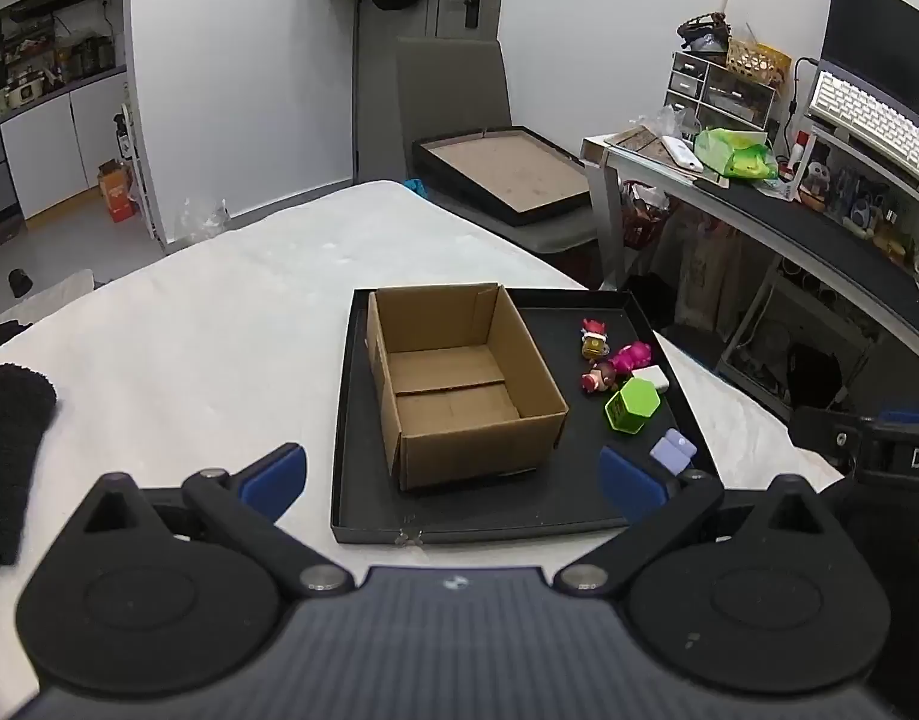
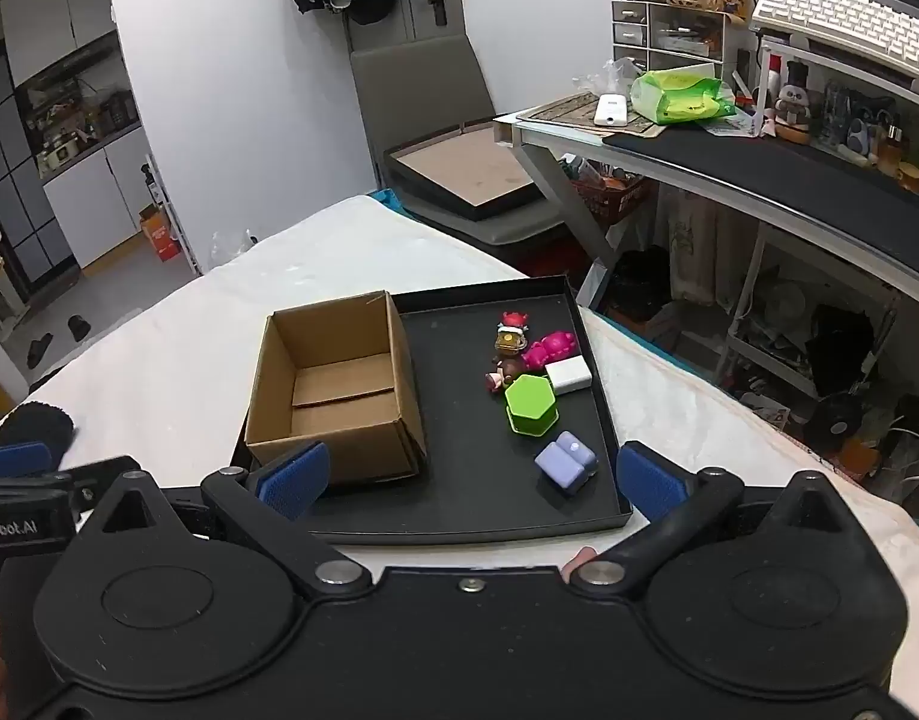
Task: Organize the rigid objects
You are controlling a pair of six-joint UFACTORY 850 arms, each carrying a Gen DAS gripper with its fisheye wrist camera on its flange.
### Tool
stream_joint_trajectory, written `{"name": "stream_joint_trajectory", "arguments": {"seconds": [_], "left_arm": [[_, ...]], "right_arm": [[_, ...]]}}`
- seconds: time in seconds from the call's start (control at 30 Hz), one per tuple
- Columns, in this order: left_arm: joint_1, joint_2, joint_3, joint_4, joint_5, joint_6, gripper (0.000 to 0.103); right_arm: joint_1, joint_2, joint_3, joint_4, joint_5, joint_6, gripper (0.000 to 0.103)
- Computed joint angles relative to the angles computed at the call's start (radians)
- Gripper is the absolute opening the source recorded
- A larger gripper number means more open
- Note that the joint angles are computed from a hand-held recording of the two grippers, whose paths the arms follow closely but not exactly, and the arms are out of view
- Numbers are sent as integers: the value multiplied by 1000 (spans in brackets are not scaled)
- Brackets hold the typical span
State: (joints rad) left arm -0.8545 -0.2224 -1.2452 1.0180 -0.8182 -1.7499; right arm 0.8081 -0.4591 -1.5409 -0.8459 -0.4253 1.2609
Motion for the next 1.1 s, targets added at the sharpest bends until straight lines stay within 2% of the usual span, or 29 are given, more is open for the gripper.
{"name": "stream_joint_trajectory", "arguments": {"seconds": [0.23, 0.47, 0.6, 0.8, 1.1], "left_arm": [[-10, 7, -3, 1, 11, 18, 103], [-29, 9, -9, 6, -4, 25, 103], [-32, 13, -11, 3, -8, 36, 103], [-35, 7, -21, 1, -10, 52, 103], [-47, 5, -26, 5, -30, 45, 103]], "right_arm": [[9, -2, 18, -53, 12, 60, 103], [-11, 24, 15, 13, 5, -14, 103], [7, 26, 40, -89, 1, 93, 103], [4, 46, 56, -66, 28, 77, 103], [8, 47, 48, -57, 18, 55, 103]]}}
